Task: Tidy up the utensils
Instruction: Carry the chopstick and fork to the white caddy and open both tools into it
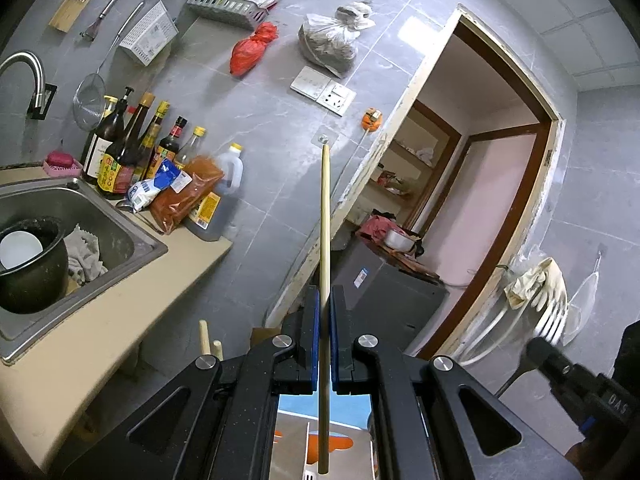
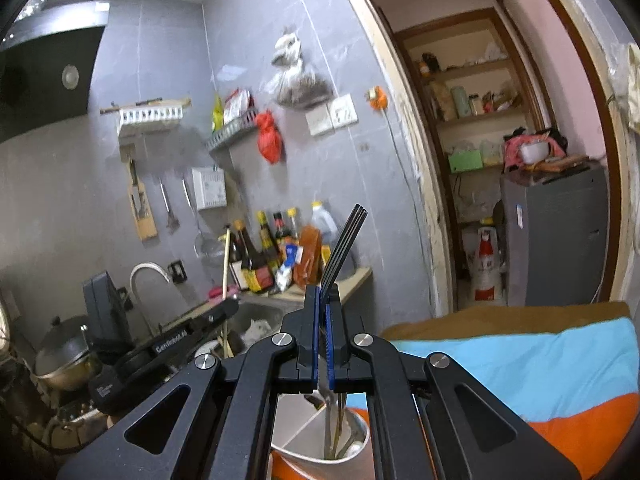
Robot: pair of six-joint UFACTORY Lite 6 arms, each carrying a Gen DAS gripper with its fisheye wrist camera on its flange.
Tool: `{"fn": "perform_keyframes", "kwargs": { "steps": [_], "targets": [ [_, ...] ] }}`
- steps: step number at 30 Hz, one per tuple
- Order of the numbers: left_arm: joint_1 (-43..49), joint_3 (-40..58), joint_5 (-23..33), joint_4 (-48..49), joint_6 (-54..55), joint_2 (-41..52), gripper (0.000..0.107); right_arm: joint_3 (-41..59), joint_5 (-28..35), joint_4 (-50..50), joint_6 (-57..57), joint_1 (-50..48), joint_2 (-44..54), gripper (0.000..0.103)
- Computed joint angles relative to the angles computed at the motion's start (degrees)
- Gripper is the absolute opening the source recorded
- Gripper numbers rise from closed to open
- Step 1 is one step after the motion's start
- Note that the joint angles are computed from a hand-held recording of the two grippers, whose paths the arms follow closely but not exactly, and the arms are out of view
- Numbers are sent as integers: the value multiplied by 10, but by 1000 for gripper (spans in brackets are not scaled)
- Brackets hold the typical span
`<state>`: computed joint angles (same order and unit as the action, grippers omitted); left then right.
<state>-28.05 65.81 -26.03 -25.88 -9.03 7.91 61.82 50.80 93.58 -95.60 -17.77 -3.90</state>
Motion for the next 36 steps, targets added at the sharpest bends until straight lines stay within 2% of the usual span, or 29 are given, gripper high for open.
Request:
{"fn": "perform_keyframes", "kwargs": {
  "steps": [8, 13, 25, 36],
  "targets": [
    [-73, 5, -118, -164, 196, 45, 2, -31, -6, 10, -26, 4, 22, 1],
    [-101, 12, -178, -205, 266, 78, 2, -32, -8, 8, -28, 9, 35, 1],
    [-118, -11, -232, -229, 284, 89, 2, -47, -12, -5, -43, 15, 44, 2],
    [-105, -76, -253, -202, 204, 45, 2, -54, -23, -12, -37, 20, 41, 2]
  ]
}}
